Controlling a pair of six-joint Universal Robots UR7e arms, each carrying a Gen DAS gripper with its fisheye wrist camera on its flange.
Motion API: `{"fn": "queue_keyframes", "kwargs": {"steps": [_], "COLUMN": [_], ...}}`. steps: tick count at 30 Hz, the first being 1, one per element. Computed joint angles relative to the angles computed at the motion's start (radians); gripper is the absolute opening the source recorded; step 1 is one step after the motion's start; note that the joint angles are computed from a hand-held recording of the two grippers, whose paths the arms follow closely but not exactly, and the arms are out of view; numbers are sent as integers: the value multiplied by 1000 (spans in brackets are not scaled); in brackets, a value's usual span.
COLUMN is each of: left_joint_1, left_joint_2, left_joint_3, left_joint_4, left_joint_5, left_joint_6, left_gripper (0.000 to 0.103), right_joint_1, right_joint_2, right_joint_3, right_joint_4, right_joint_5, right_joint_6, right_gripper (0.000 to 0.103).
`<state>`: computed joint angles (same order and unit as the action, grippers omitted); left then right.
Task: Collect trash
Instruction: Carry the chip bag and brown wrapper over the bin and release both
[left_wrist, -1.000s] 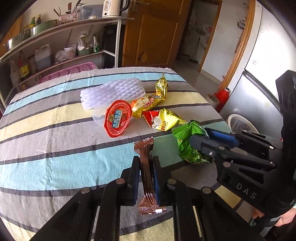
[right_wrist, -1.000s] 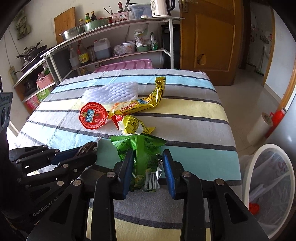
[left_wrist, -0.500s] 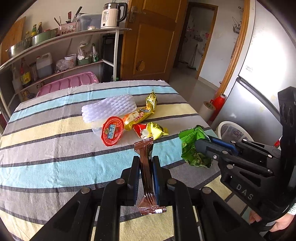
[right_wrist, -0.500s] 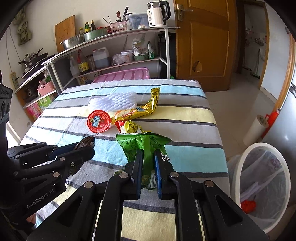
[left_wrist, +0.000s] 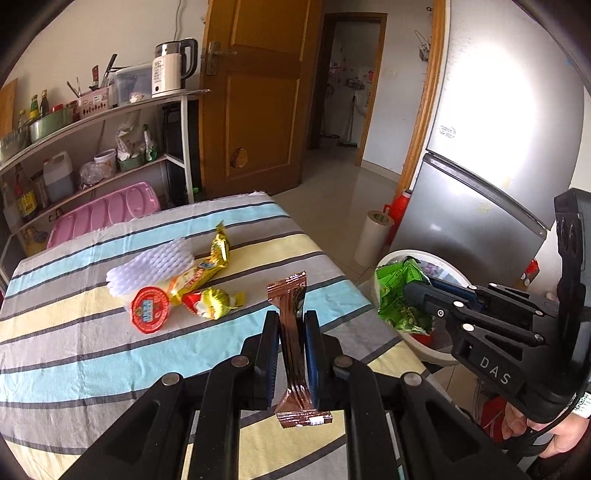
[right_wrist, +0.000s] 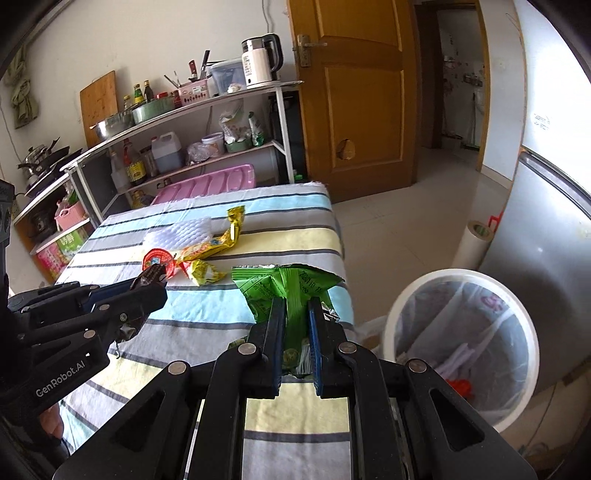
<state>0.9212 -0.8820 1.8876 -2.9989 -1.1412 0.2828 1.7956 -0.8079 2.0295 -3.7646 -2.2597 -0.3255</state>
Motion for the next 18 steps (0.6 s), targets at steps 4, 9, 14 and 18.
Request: {"fn": "queue_keyframes", "kwargs": {"steps": [4,9,14,18], "left_joint_1": [-32,-67,-93,-105], "left_joint_2": [40,94,158,213], "left_joint_3": [-17,-44,-91,-133], "left_joint_4": [8,21,59,93], "left_joint_5": [-28,-70,-119,-146], "left_joint_6": [3,10,1,-12], "left_gripper": [13,13,14,14], "right_joint_1": [-14,-41,-82,-124], "right_joint_2": [-55,-120,-184,-226], "right_joint_3": [62,128,185,216], "right_joint_4": [-56,-104,-129,-119], "right_joint_5": [-25,-61,-83,-87], "right_joint_6": [4,10,12,23], "right_gripper": [12,13,13,13]}}
